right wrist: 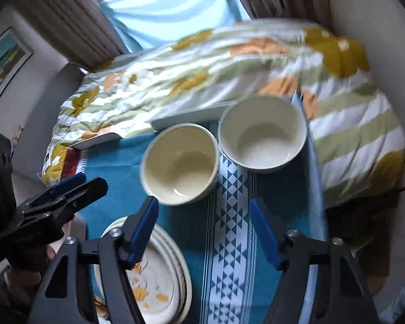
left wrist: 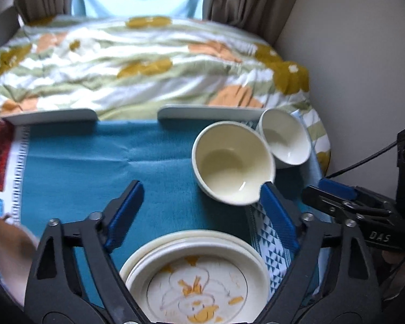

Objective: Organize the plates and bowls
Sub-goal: 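Move the right gripper to the cream bowl and grasp its rim, then carry the cream bowl with the right gripper into the mauve basin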

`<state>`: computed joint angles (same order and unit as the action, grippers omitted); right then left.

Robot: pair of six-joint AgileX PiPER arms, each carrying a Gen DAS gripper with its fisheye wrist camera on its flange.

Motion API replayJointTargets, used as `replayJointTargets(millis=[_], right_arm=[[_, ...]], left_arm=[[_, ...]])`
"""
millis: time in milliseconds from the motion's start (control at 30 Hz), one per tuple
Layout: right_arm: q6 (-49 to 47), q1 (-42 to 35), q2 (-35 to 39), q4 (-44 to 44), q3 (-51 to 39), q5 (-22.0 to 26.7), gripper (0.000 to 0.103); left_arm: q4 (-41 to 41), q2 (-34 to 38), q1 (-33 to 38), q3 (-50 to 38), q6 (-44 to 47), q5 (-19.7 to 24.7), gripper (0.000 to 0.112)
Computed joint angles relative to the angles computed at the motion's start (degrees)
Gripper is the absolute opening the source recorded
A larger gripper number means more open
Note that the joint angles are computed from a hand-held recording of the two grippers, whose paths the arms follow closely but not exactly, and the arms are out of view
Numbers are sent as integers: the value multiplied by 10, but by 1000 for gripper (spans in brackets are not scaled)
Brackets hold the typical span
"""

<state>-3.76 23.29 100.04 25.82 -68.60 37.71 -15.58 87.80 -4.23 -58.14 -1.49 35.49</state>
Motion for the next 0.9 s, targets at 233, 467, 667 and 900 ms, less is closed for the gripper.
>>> replayJointTargets(millis=[233, 467, 667, 900], right_arm=[[-17, -12, 131, 32, -97, 21, 41], [-29, -16, 187, 43, -154, 47, 20], [-16, -9, 189, 21, -158, 43, 15], [5, 6, 173, -13, -157, 43, 15]], left_arm=[[-51, 143, 11, -70, 56, 9, 46], [-67, 198, 13, -115, 80, 30, 21], [-33, 202, 0, -129, 65, 35, 15], [1, 181, -7, -122, 37, 37, 15]])
